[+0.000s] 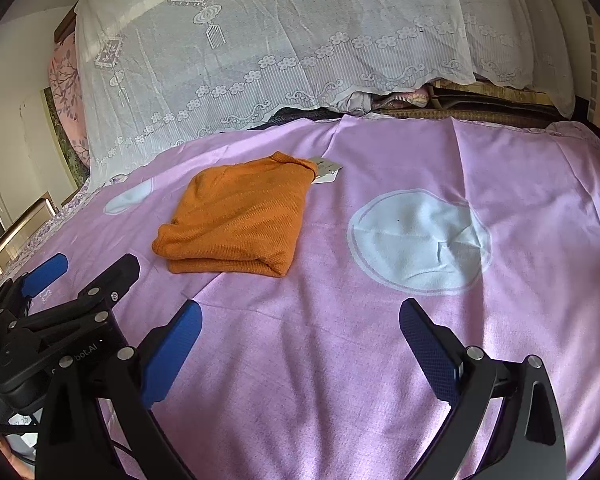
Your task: Fold small clothes
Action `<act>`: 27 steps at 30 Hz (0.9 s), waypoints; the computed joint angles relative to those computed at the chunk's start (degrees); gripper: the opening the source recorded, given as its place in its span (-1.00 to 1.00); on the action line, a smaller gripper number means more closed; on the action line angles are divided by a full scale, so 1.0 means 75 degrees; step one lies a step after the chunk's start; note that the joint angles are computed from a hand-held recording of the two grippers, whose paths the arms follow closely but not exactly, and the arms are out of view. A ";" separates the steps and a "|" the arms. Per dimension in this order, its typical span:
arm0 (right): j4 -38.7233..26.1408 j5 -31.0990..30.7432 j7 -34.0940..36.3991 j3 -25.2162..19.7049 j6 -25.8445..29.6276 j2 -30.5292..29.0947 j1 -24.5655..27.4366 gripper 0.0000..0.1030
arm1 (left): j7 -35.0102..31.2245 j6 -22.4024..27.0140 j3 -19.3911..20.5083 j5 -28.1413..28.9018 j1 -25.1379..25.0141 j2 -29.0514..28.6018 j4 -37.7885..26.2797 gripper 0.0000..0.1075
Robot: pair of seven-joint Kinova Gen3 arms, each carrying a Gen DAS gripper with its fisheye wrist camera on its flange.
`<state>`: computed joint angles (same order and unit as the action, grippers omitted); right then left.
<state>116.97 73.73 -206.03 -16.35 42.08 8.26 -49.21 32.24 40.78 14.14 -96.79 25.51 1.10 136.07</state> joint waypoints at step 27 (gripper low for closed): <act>0.0048 -0.0021 -0.0057 0.0029 -0.0186 0.0009 0.0043 0.93 | -0.0223 -0.0055 -0.0021 0.0209 -0.0033 0.0013 -0.0044 0.84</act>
<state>117.33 73.57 -206.46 -16.13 40.69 8.33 -48.89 30.57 40.37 13.98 -95.22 25.26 1.20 135.74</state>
